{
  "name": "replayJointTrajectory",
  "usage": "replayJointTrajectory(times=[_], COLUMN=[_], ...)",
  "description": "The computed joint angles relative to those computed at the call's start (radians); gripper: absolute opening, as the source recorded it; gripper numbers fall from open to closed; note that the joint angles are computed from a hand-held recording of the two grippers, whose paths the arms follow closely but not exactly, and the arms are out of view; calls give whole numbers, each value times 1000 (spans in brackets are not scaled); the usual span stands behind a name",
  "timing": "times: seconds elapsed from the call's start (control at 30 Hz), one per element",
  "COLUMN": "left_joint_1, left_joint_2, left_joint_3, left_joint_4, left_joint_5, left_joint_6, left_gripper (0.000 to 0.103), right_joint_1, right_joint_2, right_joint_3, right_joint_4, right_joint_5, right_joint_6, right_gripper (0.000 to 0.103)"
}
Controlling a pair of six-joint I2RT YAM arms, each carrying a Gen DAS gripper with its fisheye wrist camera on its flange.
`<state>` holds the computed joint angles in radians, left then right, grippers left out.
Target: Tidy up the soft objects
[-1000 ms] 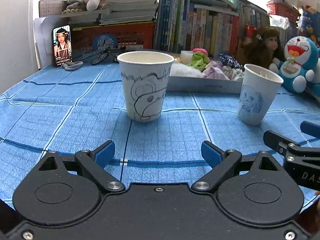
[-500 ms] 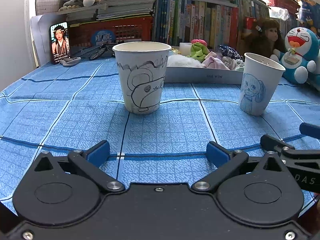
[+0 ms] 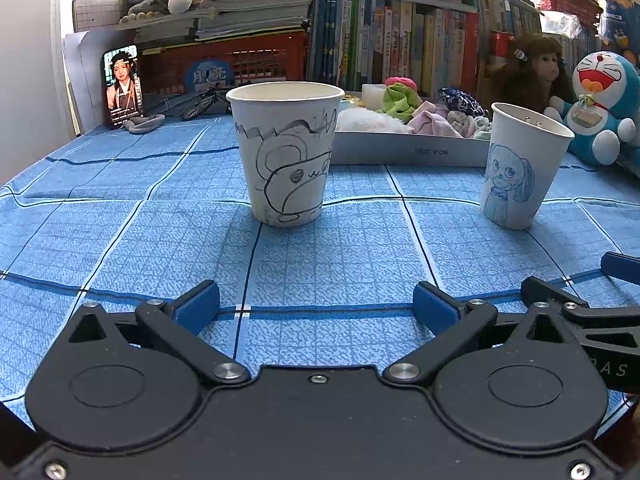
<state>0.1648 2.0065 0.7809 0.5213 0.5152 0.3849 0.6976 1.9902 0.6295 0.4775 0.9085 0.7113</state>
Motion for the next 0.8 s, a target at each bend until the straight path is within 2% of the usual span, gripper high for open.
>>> replayJointTrajectory(times=[0.8], left_joint_1=[-7], left_joint_2=[2], left_joint_3=[-1], left_joint_4=[6], left_joint_5=[-15], left_joint_6=[-6], left_gripper=[103], right_joint_1=[-4], right_joint_2=[1], right_joint_3=[-1], right_joint_4=[4], right_joint_5=[-8], right_joint_6=[-1], right_gripper=[103])
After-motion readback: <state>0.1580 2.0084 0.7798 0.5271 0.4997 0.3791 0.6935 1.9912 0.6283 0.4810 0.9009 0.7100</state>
